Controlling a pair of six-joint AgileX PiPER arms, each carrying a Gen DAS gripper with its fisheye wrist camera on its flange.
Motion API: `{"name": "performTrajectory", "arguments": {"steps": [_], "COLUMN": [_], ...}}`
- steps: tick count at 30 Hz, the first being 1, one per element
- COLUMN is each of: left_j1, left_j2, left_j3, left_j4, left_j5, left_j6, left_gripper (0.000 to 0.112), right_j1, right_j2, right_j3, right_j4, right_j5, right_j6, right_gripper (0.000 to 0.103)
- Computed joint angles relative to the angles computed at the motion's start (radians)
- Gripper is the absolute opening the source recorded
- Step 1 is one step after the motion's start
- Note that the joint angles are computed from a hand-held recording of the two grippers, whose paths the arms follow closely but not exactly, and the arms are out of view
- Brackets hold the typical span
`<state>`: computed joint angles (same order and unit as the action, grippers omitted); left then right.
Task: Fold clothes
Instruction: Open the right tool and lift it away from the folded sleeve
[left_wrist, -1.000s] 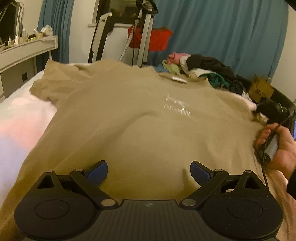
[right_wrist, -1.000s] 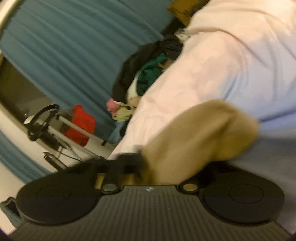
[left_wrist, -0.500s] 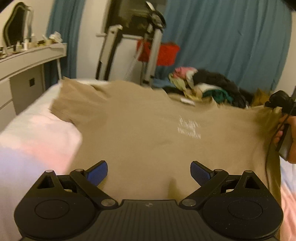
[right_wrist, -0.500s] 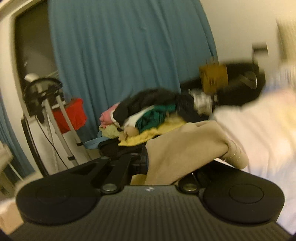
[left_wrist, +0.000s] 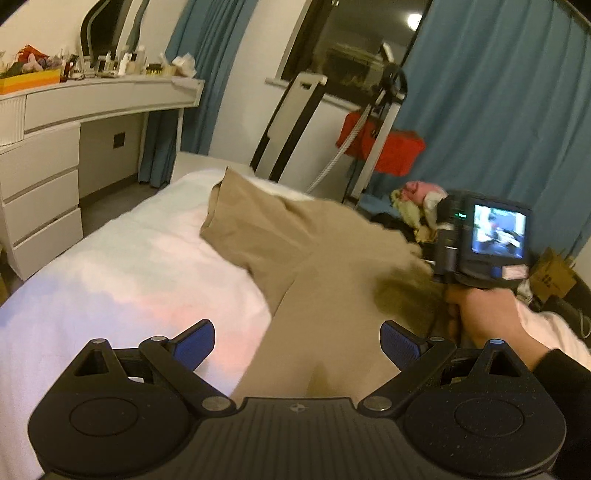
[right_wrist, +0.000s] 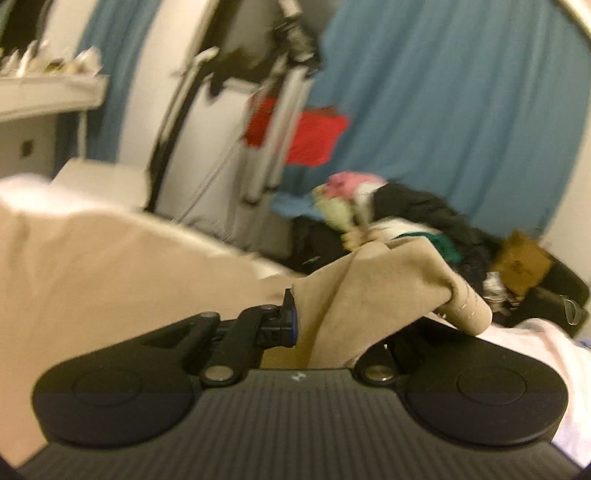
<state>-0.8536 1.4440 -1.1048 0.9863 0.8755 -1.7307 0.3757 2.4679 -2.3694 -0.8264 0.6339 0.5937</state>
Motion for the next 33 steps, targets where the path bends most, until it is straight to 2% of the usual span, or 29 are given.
{"name": "performTrajectory", "arguments": {"steps": [2,3,4,5,6,8,11,16,20,21,23,25,27,31,33], "left_j1": [0.02,0.031,0.042,0.053,0.06,0.062,0.042,-0.021,-0.095,-0.113,-0.149,-0.192,-0.243,-0.341,-0.387], "left_j2": [0.018,0.026,0.033,0.04,0.049,0.063,0.071,0.071,0.063,0.063,0.055,0.039,0.029,0.041,0.073], "left_j3": [-0.002,-0.003,-0.003,-0.004,-0.007,-0.016,-0.027,-0.043,-0.053,-0.059,-0.068,-0.07,-0.083,-0.131,-0.175], "left_j4": [-0.022,-0.033,-0.045,-0.056,-0.064,-0.069,-0.065,-0.023,0.004,0.003,-0.016,-0.032,-0.054,-0.088,-0.099], "left_j5": [-0.016,-0.026,-0.041,-0.055,-0.064,-0.071,-0.06,-0.006,0.044,0.059,0.076,0.09,0.113,0.134,0.155], "left_j6": [0.02,0.031,0.042,0.054,0.061,0.069,0.082,0.083,0.088,0.096,0.115,0.12,0.135,0.143,0.165], "left_gripper": [0.097,0.097,0.097,0.097,0.097,0.097,0.097,0.097,0.097,0.097,0.097,0.097,0.097,0.097,0.095], "right_j1": [-0.012,-0.024,-0.033,-0.038,-0.042,-0.055,-0.078,-0.118,-0.196,-0.214,-0.263,-0.356,-0.477,-0.772,-0.866], "right_j2": [0.036,0.024,-0.006,-0.048,-0.106,-0.248,-0.416,-0.747,-1.072,-1.145,-1.292,-1.433,-1.542,-1.618,-1.632], "right_j3": [-0.08,-0.065,-0.033,0.03,0.124,0.319,0.521,0.906,1.251,1.326,1.458,1.588,1.675,1.721,1.719], "right_j4": [0.2,0.3,0.4,0.463,0.512,0.623,0.695,0.661,0.965,1.0,1.093,1.293,1.431,1.711,1.773], "right_j5": [0.006,-0.018,-0.045,-0.092,-0.153,-0.243,-0.315,-0.375,-0.413,-0.411,-0.385,-0.357,-0.284,-0.071,-0.015], "right_j6": [-0.153,-0.221,-0.287,-0.317,-0.344,-0.417,-0.423,-0.277,-0.484,-0.497,-0.553,-0.716,-0.835,-1.169,-1.262], "right_gripper": [0.025,0.053,0.088,0.099,0.103,0.103,0.103,0.103,0.103,0.103,0.103,0.103,0.103,0.103,0.103]}}
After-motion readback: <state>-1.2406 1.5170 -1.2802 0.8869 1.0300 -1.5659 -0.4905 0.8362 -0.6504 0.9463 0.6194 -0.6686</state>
